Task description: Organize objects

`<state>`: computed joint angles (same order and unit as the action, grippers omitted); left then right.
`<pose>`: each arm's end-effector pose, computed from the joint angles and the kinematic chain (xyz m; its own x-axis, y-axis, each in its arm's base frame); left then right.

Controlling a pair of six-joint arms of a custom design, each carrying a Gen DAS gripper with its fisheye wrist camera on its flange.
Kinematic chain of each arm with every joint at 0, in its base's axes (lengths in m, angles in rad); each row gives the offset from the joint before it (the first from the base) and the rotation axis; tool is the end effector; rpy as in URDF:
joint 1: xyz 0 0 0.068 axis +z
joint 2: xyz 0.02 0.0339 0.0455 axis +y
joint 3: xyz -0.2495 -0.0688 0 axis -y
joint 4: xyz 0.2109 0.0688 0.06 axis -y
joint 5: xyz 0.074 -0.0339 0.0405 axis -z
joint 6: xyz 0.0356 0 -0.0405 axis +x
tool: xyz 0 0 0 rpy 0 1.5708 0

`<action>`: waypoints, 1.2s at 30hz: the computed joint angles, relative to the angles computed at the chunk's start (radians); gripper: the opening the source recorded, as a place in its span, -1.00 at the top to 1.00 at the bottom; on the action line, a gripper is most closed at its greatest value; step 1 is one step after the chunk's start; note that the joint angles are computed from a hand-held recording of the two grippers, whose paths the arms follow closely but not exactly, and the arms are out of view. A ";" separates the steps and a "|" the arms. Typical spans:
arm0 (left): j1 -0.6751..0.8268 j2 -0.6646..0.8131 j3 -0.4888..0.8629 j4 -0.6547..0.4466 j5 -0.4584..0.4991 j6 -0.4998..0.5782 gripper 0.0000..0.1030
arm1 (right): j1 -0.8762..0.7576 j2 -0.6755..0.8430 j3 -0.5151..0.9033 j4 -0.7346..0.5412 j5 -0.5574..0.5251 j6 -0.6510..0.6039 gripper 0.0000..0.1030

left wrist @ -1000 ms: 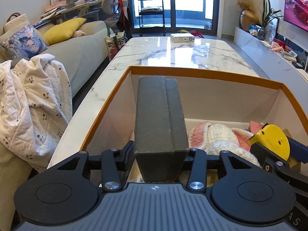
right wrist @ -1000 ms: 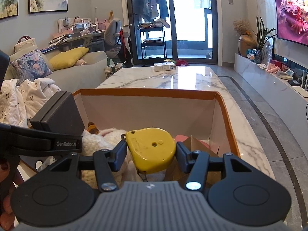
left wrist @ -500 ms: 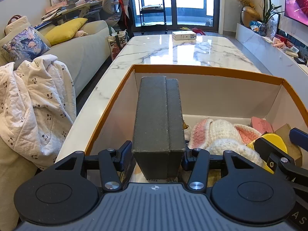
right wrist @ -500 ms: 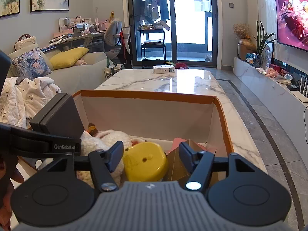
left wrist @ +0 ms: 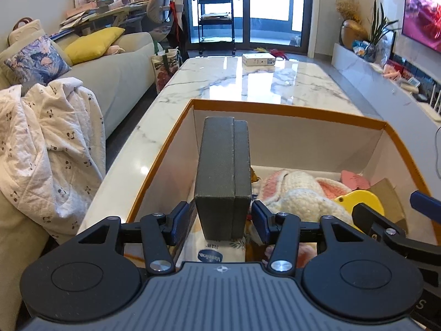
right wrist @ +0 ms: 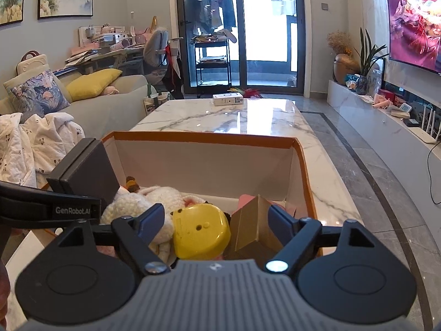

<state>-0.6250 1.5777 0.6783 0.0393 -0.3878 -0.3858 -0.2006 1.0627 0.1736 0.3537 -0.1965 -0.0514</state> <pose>0.2266 -0.1469 0.1541 -0.6980 0.0740 -0.7123 0.0852 0.9962 0.0201 0.1697 -0.0274 0.1500 -0.5009 0.0504 -0.8640 0.0051 0.9985 0.0553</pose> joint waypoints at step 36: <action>-0.096 -0.344 -0.177 -0.164 -0.002 -0.053 -0.72 | 0.135 -0.621 0.060 -0.648 0.241 -0.027 -0.76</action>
